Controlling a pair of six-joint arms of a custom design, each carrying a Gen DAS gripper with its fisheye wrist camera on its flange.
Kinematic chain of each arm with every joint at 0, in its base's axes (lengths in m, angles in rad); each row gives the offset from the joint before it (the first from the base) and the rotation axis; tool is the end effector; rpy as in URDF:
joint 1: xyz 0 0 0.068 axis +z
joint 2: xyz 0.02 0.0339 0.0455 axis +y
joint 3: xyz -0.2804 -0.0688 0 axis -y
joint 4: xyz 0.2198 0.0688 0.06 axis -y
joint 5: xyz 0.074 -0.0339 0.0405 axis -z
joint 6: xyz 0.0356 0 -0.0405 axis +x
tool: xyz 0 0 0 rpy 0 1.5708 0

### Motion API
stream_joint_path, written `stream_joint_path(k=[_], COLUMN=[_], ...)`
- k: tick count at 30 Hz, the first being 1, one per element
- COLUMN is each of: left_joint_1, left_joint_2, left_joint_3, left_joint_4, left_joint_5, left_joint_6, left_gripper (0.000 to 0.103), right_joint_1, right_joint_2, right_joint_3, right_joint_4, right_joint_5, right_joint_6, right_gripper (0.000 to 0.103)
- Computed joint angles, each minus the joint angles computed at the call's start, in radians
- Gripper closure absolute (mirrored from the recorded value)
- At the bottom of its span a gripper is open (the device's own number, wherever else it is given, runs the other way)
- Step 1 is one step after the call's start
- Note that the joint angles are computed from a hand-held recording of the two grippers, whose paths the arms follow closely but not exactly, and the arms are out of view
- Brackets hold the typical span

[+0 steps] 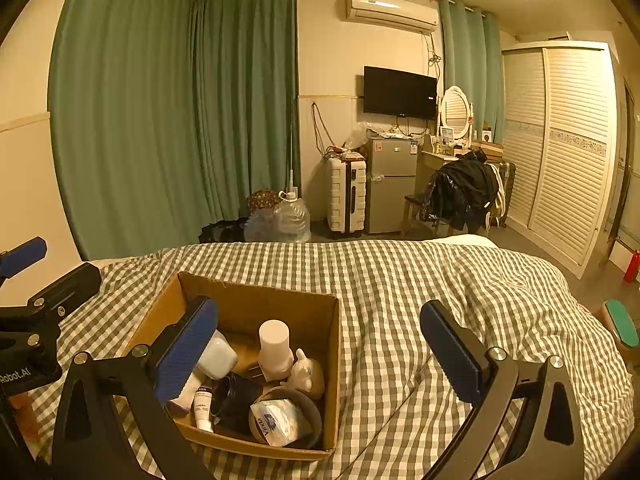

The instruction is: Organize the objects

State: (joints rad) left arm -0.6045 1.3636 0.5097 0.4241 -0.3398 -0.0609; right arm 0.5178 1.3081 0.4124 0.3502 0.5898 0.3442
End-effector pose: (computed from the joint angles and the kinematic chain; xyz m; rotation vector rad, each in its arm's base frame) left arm 0.2122 -0.1322 0.2168 0.3190 1.9498 -0.0931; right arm 0.2009 0.0917 0.1964 0.1663 2.0107 -0.0812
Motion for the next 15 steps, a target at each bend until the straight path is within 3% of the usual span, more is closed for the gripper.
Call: stream_joint_path(k=[15], left_joint_1=[-0.013], left_joint_2=[0.001], left_joint_3=[0.002], left_joint_4=[-0.005], left_joint_5=[-0.006], left_joint_6=[-0.003], left_gripper=[0.000], right_joint_1=[-0.001], right_joint_2=[0.013], right_joint_3=[-0.002], right_joint_4=[0.004], right_joint_5=[-0.005], right_joint_6=[0.002], right_gripper=[0.002])
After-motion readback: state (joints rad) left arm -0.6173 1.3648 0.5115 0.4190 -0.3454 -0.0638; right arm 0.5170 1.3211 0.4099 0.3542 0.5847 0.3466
